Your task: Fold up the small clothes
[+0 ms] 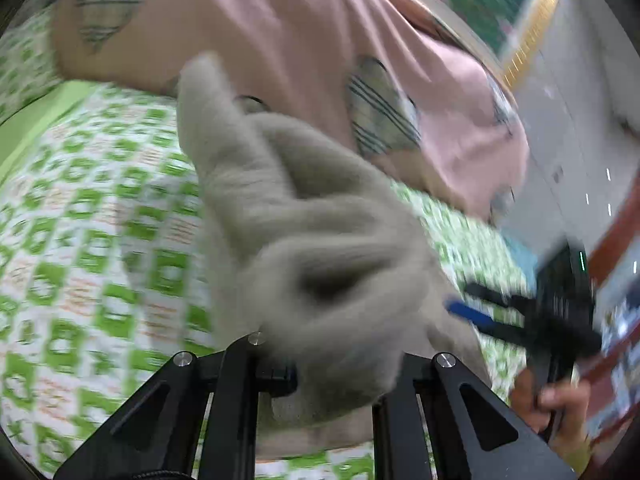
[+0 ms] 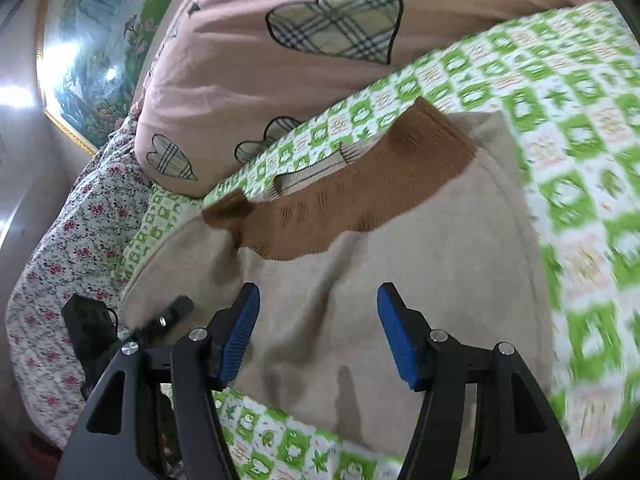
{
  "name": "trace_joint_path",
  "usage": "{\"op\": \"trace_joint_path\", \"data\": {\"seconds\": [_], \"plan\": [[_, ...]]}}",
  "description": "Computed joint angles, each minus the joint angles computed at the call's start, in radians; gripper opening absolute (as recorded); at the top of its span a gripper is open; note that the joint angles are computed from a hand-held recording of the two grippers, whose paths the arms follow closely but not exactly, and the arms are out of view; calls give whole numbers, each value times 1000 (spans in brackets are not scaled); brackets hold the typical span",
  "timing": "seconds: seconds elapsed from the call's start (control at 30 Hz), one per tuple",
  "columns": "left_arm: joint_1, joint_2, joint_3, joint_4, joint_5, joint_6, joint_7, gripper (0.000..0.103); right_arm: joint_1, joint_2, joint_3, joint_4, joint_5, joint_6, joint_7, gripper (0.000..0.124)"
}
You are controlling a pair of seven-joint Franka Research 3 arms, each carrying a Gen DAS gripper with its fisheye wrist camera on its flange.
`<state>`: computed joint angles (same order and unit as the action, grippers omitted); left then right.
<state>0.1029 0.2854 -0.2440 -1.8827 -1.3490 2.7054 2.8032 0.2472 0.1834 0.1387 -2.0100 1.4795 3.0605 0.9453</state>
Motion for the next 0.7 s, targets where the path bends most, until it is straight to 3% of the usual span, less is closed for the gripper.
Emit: {"op": "trace_joint_path", "data": {"seconds": [0.03, 0.1, 0.23, 0.43, 0.47, 0.5, 0.53, 0.57, 0.7], "plan": [[-20, 8, -6, -2, 27, 22, 1, 11, -36, 23, 3, 40, 116, -88, -100, 64], [-42, 26, -19, -3, 75, 42, -1, 11, -60, 61, -13, 85, 203, -197, -146, 74], [-49, 63, -41, 10, 161, 47, -41, 10, -99, 172, -24, 202, 158, -360, -77, 75], [-4, 73, -81, 16, 168, 33, -45, 10, -86, 328, -14, 391, -129, -330, 152, 73], [-2, 70, -83, 14, 168, 31, -47, 10, -80, 346, -16, 415, -178, -324, 187, 59], [-2, 67, -82, 11, 172, 34, -49, 10, -65, 365, -26, 439, -245, -315, 237, 36], [-4, 57, -83, 1, 173, 44, -48, 10, -50, 375, -39, 455, -312, -310, 289, 27], [-2, 49, -83, -2, 175, 40, -47, 10, -44, 378, -42, 462, -352, -303, 313, 21], [3, 0, -93, -17, 110, -2, 15, 10, -76, 310, -2, 408, -404, -233, 259, 19]]}}
